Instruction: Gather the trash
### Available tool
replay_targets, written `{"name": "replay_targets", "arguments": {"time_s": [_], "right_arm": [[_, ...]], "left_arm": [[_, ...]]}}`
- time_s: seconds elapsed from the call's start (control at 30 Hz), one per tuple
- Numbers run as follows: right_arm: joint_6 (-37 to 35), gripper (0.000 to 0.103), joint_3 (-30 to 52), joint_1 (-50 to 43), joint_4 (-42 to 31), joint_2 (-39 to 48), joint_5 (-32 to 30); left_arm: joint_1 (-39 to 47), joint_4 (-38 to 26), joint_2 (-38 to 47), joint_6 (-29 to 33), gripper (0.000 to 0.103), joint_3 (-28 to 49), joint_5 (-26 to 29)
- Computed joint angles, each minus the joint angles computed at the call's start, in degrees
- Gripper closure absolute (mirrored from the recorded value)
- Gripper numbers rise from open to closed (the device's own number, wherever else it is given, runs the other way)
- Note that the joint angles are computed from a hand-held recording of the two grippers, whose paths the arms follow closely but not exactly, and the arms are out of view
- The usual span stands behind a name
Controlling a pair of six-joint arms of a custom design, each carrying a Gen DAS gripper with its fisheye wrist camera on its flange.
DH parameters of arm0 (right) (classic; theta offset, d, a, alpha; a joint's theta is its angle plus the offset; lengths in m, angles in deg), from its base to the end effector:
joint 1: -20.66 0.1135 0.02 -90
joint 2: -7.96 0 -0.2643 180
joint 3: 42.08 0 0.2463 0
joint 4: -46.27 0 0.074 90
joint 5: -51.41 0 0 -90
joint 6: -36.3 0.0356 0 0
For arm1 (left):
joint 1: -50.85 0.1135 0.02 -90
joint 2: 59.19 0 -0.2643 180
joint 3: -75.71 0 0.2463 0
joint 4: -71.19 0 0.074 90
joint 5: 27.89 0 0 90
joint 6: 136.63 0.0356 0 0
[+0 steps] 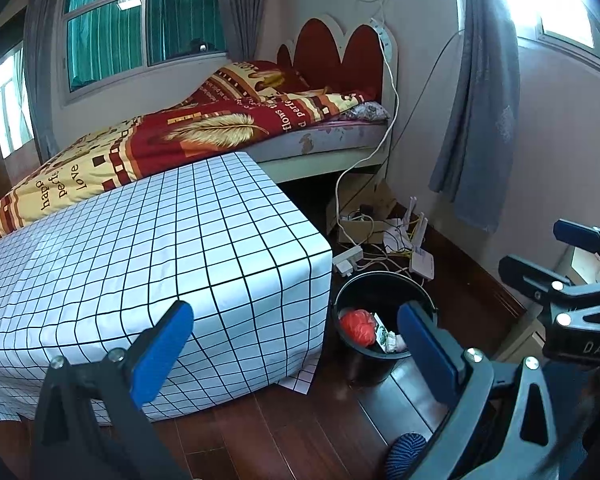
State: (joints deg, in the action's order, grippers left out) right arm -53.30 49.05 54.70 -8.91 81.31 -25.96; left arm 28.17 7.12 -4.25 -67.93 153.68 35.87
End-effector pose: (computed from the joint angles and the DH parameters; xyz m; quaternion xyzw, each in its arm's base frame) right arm 0.2241 0.1420 0.3759 -0.2112 0.8670 0.0362 0.4498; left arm 0.1673 -0.0529 0.3566 -0.0834 0.8874 0.0404 0.4516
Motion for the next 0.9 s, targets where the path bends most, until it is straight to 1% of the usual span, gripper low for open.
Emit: {"name": "replay_targets", "arguments": {"time_s": [0.13,0.57,0.83,0.9], "right_arm": [[-0.3,0.000,-0.1,-0.3,0.1,0.0,-0.2],[-0.7,0.000,-1.1,-1.0,0.5,-0.4,-0.8],[-0.7,0.000,-2.0,-1.5,0.7,-1.1,-1.1],[-0.8,0.000,-2.3,-1.8,0.8,-1.1,-1.3]], "left_arm": [[-0.4,0.0,0.4,0.0,0.000,0.1,-0.5],[0.0,0.3,0.2,0.2,0.001,-0.4,0.1],[-0.7,0.5,0.4,-0.5,0.001,-0.6,-0.9],[-0.1,1.0,-0.2,-0.5,0.001,-1.0,-0.2]]}}
